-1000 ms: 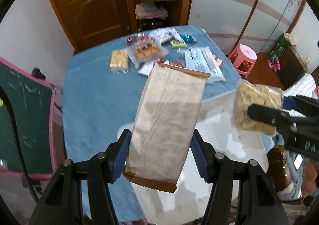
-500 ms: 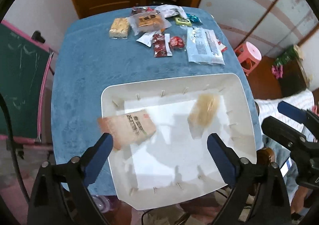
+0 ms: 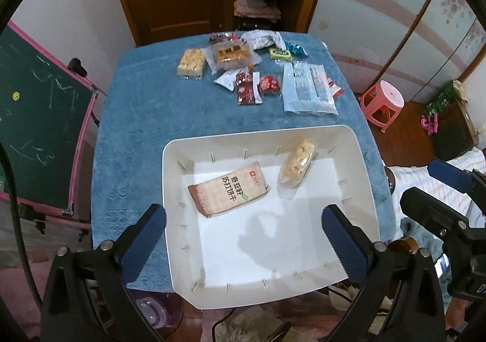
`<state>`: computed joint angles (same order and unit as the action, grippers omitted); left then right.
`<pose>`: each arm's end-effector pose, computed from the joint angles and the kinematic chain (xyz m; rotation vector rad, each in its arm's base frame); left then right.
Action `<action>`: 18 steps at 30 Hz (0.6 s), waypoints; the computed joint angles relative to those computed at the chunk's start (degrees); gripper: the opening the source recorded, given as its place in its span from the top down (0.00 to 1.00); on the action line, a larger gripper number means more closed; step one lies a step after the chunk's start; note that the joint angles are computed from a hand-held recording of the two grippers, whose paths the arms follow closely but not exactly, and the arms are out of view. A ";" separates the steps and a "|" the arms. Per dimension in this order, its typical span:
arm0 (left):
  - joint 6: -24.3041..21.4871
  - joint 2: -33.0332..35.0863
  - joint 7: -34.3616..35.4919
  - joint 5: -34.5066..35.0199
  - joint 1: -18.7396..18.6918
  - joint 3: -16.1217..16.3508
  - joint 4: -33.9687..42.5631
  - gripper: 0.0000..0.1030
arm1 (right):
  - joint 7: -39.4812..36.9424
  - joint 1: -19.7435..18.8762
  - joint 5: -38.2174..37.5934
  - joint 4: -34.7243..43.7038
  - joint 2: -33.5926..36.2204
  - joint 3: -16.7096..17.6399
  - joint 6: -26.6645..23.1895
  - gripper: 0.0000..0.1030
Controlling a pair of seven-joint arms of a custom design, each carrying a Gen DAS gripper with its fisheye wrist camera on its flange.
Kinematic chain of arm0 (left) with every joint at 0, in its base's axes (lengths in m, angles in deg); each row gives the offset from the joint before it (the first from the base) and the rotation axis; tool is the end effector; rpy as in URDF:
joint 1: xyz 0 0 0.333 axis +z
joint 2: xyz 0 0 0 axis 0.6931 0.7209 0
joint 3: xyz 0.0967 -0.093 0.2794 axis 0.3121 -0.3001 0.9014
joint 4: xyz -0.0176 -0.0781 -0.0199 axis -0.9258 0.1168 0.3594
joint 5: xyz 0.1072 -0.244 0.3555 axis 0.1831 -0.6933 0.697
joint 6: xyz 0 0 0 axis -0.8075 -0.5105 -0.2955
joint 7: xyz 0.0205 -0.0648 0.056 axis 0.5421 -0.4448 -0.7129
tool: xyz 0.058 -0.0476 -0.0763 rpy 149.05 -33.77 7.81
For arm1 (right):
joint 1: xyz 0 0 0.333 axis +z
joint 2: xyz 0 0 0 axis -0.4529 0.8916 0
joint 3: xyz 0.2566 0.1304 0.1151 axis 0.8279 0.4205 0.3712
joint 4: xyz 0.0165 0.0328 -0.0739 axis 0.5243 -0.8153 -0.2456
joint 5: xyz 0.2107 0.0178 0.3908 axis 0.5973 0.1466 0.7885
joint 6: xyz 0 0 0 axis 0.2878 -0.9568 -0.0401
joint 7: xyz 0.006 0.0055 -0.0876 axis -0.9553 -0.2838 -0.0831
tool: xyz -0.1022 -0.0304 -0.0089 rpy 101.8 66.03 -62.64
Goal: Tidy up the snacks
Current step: 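Carry the paper pack with the left tool into the tray while the right tool drops the cracker bag there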
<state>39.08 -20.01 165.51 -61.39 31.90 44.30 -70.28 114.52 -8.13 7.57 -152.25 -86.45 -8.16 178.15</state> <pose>0.6198 -0.2730 0.5526 -1.3928 2.6047 -0.5570 0.4980 0.2445 0.5901 -1.5491 2.1514 -0.3939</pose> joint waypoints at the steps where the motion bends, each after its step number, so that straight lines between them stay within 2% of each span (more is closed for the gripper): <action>1: 0.82 -0.71 -0.21 0.15 -0.10 -0.06 -0.81 0.01 | -0.08 -0.03 -0.23 -0.51 -0.57 0.01 0.32 0.21; 9: 5.72 -5.59 -1.57 1.77 -0.36 -0.32 -5.98 0.01 | 0.05 -0.11 -0.02 -3.86 -3.94 -0.20 2.36 0.21; 18: 5.92 -4.35 -0.97 1.14 -0.24 -0.39 -3.90 0.01 | 0.95 -0.63 0.40 -4.50 -3.92 -0.21 2.82 0.21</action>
<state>45.00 -24.35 164.54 -60.25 31.66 43.91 -74.18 115.46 -8.76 7.97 -156.74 -90.37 -8.38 180.97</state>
